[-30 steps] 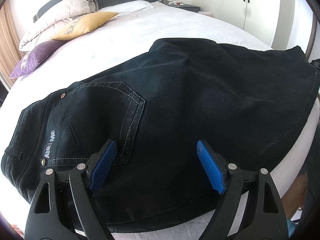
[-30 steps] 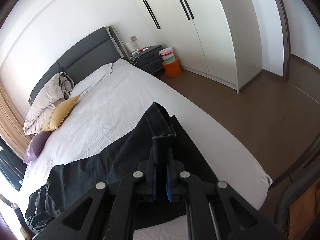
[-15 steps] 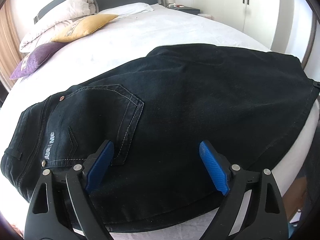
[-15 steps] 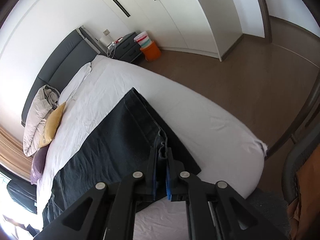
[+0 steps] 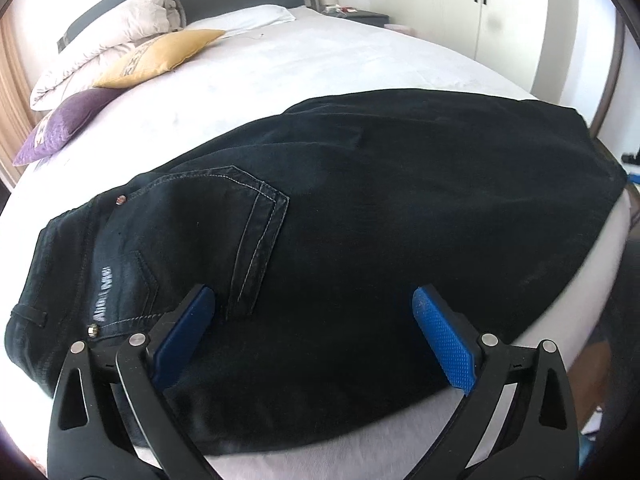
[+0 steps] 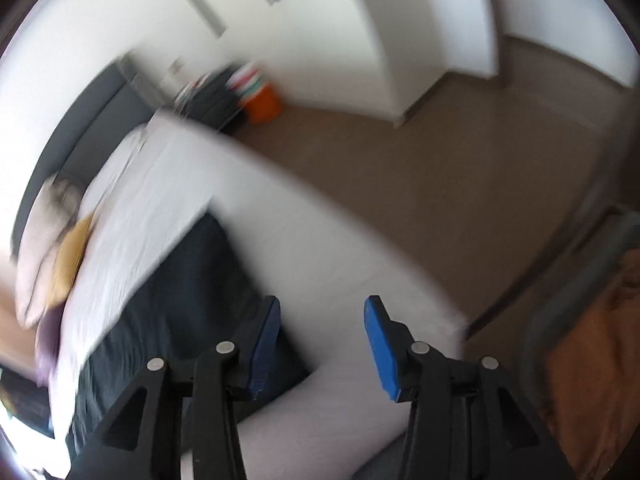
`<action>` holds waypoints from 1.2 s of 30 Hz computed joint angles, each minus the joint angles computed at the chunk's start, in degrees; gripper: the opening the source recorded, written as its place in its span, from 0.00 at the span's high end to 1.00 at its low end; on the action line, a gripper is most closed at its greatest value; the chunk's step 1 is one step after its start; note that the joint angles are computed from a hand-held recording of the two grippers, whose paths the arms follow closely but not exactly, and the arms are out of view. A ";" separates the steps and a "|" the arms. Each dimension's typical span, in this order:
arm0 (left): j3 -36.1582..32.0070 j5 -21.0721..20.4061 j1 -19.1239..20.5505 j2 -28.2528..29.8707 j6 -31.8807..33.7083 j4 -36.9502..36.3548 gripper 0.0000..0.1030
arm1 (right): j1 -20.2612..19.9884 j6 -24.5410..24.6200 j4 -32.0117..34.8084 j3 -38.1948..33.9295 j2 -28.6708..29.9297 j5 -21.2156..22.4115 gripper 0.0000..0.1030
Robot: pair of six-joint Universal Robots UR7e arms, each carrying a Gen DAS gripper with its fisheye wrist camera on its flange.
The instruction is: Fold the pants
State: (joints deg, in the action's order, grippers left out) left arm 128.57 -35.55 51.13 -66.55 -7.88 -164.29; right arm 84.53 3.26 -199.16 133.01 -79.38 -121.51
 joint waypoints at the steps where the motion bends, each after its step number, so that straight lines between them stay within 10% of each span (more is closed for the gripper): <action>1: 0.44 0.30 -0.64 -0.72 0.23 -0.76 0.02 | 0.67 -0.67 -1.05 -0.11 -0.42 -0.19 0.53; 10: -6.72 -0.04 2.37 4.28 11.61 -10.71 0.02 | 5.98 -12.63 14.34 -11.07 10.43 28.00 0.51; 14: -10.89 -2.12 7.70 4.73 5.81 0.02 0.02 | 2.76 -8.66 20.34 -17.32 18.25 24.21 0.53; 16: -10.14 -5.35 8.59 2.68 4.84 -0.24 0.02 | 0.13 -6.64 19.73 -16.95 17.90 24.43 1.00; 21: -7.84 -3.78 6.94 -3.09 2.69 3.05 0.02 | 3.11 -5.03 18.70 -16.29 14.99 14.61 0.90; 25: -10.28 0.47 8.02 -4.93 5.83 1.36 0.02 | 10.12 -9.72 26.80 -23.04 19.94 22.04 0.52; 29: -13.91 3.47 13.08 -5.64 0.75 11.40 0.02 | 15.90 -15.94 37.61 -34.50 31.54 33.76 0.41; 34: -10.07 2.31 15.60 -7.13 3.90 5.22 0.02 | 18.24 -16.01 51.74 -53.21 48.72 31.73 0.41; 36: -9.61 1.80 16.01 -7.93 5.24 4.52 0.02 | 17.37 -13.33 52.93 -57.31 52.11 28.73 0.65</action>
